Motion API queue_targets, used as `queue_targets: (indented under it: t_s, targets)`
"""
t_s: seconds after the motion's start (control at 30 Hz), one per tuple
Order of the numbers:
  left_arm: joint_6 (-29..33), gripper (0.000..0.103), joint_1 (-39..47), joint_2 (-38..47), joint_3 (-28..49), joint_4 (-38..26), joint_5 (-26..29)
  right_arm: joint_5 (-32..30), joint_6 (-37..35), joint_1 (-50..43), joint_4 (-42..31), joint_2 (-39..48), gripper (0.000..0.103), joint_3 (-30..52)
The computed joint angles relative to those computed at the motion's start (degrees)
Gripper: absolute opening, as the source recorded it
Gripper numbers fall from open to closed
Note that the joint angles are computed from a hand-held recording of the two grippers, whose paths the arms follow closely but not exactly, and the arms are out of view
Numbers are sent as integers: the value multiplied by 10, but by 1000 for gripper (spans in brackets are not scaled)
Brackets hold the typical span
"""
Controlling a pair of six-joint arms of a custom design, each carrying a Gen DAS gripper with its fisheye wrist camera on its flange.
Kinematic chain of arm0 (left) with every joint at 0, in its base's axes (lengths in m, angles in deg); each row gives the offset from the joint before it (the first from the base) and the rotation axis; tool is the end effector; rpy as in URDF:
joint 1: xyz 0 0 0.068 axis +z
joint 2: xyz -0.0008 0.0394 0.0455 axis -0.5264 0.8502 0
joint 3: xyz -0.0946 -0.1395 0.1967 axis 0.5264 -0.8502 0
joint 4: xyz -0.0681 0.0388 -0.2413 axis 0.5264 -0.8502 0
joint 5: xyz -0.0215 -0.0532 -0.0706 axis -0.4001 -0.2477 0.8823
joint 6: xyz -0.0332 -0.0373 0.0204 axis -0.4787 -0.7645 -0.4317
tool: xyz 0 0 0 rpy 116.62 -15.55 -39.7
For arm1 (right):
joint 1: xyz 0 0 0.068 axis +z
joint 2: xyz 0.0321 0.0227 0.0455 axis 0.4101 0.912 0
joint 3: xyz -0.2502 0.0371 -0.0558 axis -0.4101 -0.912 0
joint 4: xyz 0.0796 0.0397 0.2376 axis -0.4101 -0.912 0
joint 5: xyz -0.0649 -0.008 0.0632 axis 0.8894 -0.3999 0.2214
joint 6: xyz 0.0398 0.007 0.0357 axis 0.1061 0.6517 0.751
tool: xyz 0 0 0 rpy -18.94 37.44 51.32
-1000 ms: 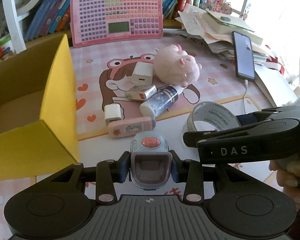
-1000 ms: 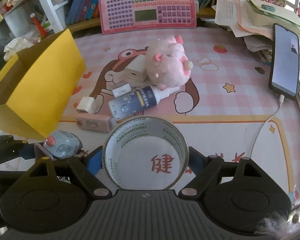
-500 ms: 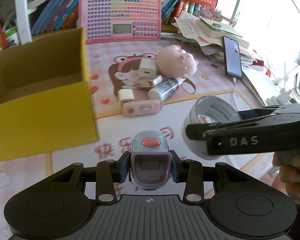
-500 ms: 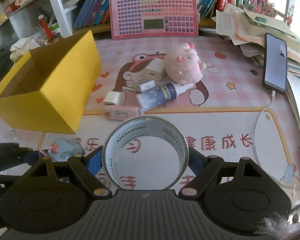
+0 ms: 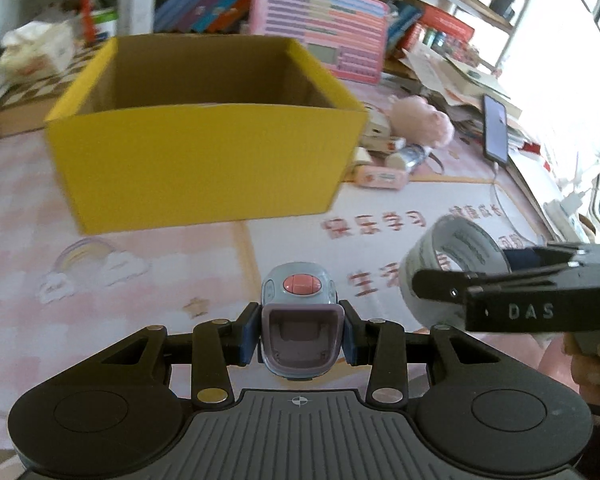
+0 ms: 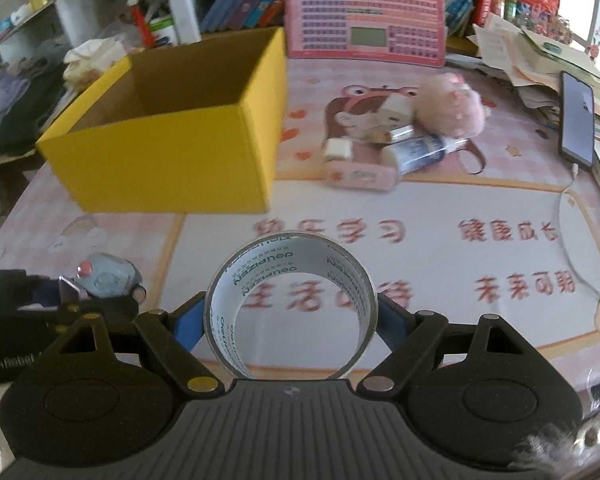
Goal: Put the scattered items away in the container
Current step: 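Carry the toy car and tape roll with both tools over the yellow box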
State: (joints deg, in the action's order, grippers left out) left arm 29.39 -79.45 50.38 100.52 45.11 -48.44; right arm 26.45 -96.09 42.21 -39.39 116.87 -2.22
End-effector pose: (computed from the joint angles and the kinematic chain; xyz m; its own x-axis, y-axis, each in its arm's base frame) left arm 0.2084 -0.2066 0.0852 -0.7429 -0.2911 -0.6028 -0.1699 0.9530 -0.2508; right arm 0.3035 0.1072 0.1014 -0.7053 -0.3975 -0.5870 -0.5466 0.8322 0.0933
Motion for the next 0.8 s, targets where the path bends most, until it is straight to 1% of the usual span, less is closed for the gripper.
queue_targets:
  t_s: [0.17,0.33,0.57,0.8]
  targets:
    - [-28,39,-1,-71,-89,18,-16,27,31,53,23,-22,84,-38]
    - [-50,39,-8,-132,-145,12,-38,45,46,95,27,-29,84,-48]
    - [-63,39,-16,-182,-183,4,-59,57,54,137,28,-27,84,-38]
    - [-58,39,-14,-225,-203,-8,-79,70,57,169,38,-27,84,-31]
